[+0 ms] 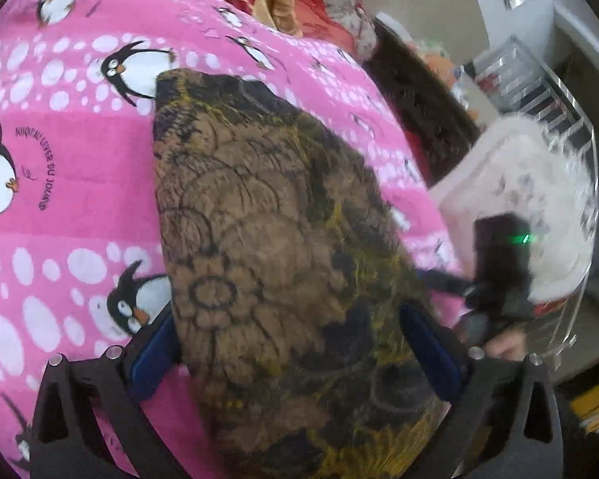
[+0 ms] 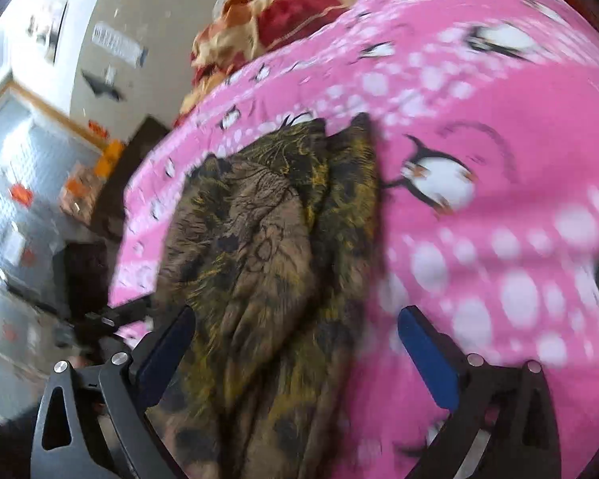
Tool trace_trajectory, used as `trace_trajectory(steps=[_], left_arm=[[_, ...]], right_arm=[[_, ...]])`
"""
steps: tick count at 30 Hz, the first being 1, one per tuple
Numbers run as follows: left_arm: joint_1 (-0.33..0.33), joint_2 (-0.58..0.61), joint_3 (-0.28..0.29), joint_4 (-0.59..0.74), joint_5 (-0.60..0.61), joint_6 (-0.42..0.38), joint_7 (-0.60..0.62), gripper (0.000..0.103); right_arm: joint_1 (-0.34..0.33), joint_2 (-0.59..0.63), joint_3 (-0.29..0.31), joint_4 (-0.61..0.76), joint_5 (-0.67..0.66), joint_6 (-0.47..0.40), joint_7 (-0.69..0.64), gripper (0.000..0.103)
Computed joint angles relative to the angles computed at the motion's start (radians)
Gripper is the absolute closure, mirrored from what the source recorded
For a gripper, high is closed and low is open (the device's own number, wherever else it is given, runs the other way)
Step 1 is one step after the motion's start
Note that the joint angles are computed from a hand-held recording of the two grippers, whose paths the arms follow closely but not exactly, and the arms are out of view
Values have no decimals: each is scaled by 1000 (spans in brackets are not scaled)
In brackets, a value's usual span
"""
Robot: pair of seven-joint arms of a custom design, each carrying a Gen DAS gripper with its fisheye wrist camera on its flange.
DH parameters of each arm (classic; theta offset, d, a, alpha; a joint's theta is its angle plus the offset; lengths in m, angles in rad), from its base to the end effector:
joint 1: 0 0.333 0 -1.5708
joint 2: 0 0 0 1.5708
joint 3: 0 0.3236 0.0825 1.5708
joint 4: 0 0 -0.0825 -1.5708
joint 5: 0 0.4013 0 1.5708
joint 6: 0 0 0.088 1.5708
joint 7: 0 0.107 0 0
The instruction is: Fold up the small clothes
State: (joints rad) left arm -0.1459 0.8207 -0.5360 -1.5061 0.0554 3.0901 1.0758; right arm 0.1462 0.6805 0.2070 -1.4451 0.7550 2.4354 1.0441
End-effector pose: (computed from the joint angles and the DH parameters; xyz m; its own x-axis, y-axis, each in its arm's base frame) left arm 0.6701 -0.4036 0.3230 -0.1183 -0.7674 0.6302 -0.8481 -0.2521 -0.4661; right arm 0.7322 0.2358 0.3252 0.3620 -0.7533 -0.5491 -0.9054 -0.1438 -0.3996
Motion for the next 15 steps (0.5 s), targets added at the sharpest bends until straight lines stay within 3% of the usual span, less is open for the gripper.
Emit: trace_trajectory(steps=[2,4,5,6,8,12,15], left_arm=[[-19,7,21,13,-9,21,-27,0],[-81,-17,100,9,1,26,-78,0],[-127,-36,158,7,17,10,-104,0],[-164,-45,200,14,35,-11,-123,0],[-200,-44,244,36,66,-43,-142,0],[-204,-20,251,85,74,-69,-178,0],[-195,-20,243,92,73,-89,-193,0]], right_arm=[[16,28,3,34,-26,9,-36,0],[2,46,27,55,-12,-16,-76,2],[-20,52,50,66,12,-61,-106,5],[-42,56,68,74,36,-115,-140,16],[-50,48,68,55,67,-130,-192,22],[-35,80,42,85,122,-87,-123,36],[4,92,25,103,89,-27,-92,35]])
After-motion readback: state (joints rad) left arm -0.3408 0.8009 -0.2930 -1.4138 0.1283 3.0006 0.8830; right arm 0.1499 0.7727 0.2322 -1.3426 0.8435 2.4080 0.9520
